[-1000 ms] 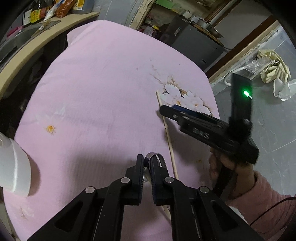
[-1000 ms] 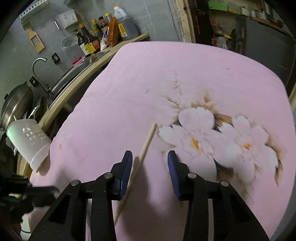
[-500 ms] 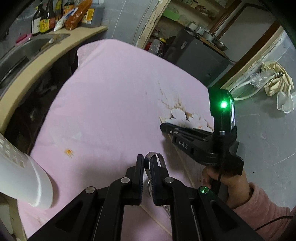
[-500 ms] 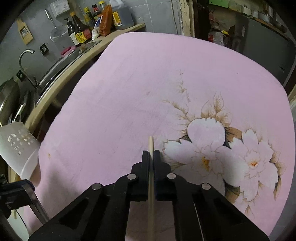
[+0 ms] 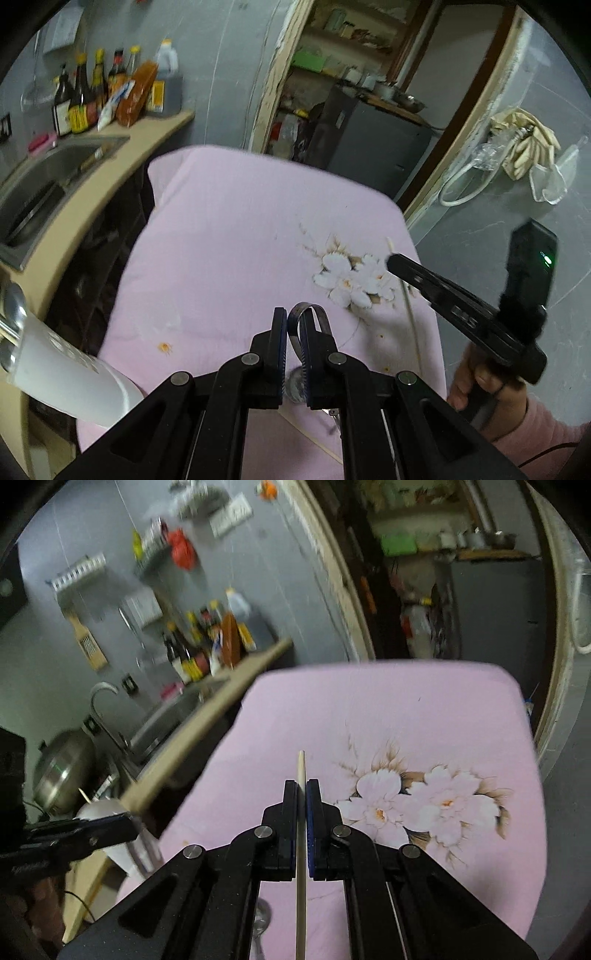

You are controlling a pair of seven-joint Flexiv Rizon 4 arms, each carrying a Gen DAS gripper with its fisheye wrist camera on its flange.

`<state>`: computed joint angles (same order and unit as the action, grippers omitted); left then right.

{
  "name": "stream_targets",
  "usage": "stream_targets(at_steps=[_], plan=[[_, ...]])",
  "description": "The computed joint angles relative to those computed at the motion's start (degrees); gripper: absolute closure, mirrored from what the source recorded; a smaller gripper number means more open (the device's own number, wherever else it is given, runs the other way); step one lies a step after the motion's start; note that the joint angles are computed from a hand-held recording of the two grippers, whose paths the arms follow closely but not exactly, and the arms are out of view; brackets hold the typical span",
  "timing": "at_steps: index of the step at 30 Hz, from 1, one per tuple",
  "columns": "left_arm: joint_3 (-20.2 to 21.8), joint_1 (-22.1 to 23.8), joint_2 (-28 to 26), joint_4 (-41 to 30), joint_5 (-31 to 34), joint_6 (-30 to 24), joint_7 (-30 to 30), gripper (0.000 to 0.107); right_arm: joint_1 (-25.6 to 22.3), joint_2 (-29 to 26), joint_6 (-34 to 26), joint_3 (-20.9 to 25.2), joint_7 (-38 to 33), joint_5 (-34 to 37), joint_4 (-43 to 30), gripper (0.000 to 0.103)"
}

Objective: Organize utensils

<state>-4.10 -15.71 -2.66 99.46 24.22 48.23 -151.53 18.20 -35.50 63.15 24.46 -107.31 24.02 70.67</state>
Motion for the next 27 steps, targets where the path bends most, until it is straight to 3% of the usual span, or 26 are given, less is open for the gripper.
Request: stream_targets(at_steps=[9, 27], plan=[[-0.8, 0.8, 4.0, -0.8, 6.0, -2.2, -0.9, 0.1, -1.6, 5.8, 11.3, 3.1, -1.5, 5.5, 5.7, 0.099], [-1.1, 8.4, 18.4, 11.1, 0.0, 4.6, 10.2, 0.1, 10.1, 8.8, 28.3, -1.4, 20.3, -9.4, 14.1, 0.099]])
